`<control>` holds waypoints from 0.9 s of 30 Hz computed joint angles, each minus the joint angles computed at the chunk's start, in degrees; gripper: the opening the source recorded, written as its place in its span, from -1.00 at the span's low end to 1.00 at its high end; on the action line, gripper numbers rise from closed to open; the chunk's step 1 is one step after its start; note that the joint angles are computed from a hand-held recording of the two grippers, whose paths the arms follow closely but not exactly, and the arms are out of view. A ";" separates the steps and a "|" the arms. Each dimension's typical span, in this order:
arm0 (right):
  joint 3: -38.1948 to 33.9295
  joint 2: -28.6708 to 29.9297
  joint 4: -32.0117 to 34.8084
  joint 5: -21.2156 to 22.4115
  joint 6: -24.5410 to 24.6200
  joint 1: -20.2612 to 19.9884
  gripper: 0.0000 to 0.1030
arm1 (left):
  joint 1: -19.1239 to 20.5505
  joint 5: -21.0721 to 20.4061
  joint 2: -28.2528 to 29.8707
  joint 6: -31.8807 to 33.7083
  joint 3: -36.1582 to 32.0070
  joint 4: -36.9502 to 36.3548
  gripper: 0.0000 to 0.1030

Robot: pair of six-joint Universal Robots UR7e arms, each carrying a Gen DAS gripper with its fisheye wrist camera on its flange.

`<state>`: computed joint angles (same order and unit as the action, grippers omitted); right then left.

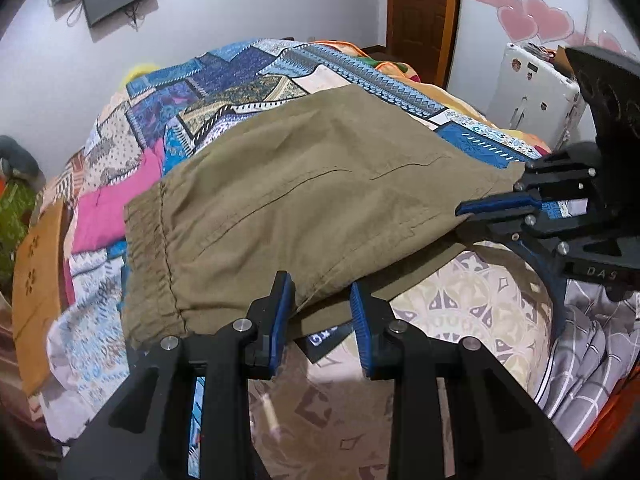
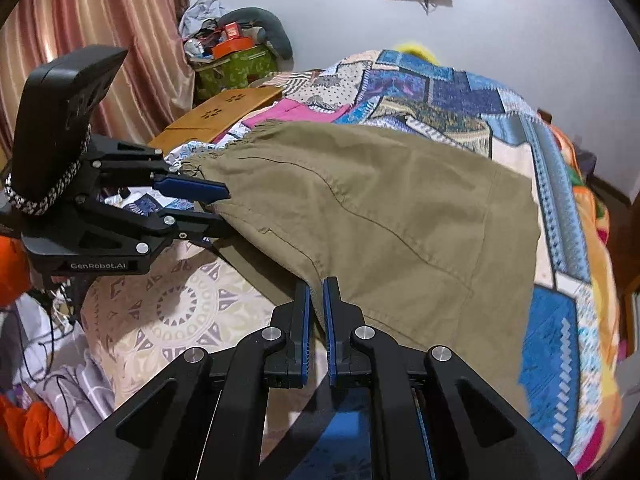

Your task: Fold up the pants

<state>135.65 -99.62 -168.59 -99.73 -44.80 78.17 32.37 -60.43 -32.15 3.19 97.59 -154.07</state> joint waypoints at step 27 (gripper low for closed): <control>0.73 -11.01 -0.53 -2.68 13.46 -8.77 -0.14 | 8.08 1.12 -6.33 -19.63 0.48 3.46 0.04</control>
